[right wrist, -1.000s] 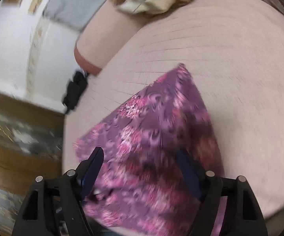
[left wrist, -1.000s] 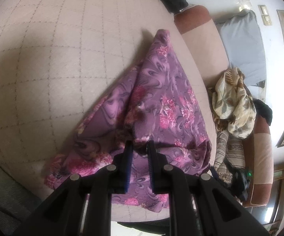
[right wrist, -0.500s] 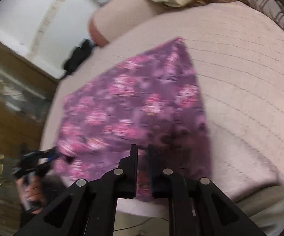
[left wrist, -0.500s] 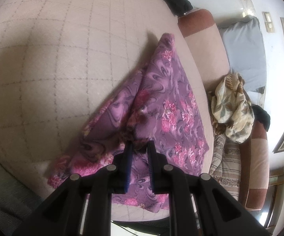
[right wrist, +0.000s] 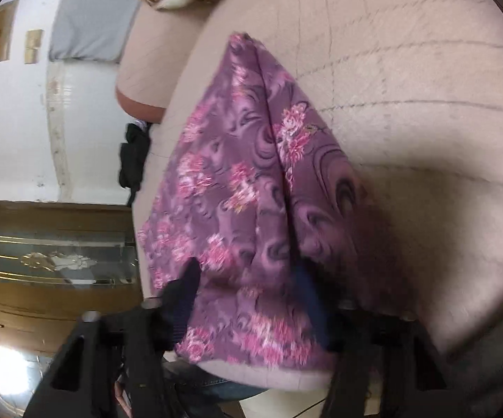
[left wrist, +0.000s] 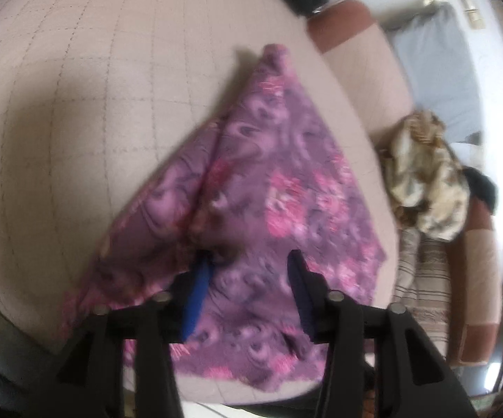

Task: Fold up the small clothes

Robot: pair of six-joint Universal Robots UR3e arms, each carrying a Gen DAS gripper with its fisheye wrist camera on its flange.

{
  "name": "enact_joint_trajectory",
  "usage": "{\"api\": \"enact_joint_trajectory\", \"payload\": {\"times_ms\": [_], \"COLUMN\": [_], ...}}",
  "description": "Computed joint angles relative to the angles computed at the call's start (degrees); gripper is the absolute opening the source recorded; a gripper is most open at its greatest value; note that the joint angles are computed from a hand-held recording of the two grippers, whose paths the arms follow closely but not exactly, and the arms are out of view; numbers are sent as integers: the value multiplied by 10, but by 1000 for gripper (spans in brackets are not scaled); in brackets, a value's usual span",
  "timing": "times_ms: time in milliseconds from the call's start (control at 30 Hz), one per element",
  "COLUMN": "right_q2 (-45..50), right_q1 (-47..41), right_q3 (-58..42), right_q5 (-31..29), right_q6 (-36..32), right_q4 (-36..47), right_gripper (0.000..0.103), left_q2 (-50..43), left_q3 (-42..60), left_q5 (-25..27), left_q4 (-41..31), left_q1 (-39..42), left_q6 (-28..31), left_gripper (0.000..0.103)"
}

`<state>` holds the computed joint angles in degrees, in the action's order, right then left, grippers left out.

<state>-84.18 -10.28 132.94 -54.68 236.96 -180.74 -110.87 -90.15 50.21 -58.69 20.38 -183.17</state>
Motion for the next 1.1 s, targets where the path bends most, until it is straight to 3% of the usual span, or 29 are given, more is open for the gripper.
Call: {"api": "enact_joint_trajectory", "payload": {"times_ms": [33, 133, 233, 300, 367, 433, 533, 700, 733, 800, 900, 1033, 1100], "right_q2": [-1, -64, -171, -183, -139, -115, -132, -90, -93, -106, -118, -130, -137], "right_q1": [1, -13, -4, 21, 53, 82, 100, 98, 101, 102, 91, 86, 80], "right_q3": [-2, 20, 20, 11, -37, -87, -94, -117, -119, -109, -94, -75, -56], "right_q5": [-5, -12, -44, -76, -112, -151, -179, -168, -177, -185, -176, -158, -142], "right_q6": [-5, -21, -82, -109, -130, -144, -154, -160, -157, -148, -143, -141, -131], "right_q4": [4, 14, 91, 136, 194, 234, 232, 290, 293, 279, 279, 248, 218], "right_gripper": [14, 10, 9, 9, 9, 9, 9, 11, 14, 18, 23, 25, 36], "left_q2": [-6, 43, 114, 109, 66, 47, 89, 44, 49, 69, 99, 111, 127], "left_q3": [8, -42, -98, -108, -97, -101, -123, -81, -91, -111, -136, -144, -157], "left_q5": [3, -68, -123, -97, -40, -69, -98, -4, -9, -25, 9, -2, -23], "left_q4": [-4, -2, -26, -10, 39, 36, 86, 53, 42, 45, 87, 81, 81], "left_q1": [1, 49, 99, 98, 73, 82, 93, 54, 62, 75, 66, 71, 84], "left_q6": [-6, 23, 88, 97, 62, 30, 43, 38, 46, 51, 39, 47, 59], "left_gripper": [7, 6, 6, 6, 6, 5, 6, 6, 6, 9, 23, 25, 50]}}
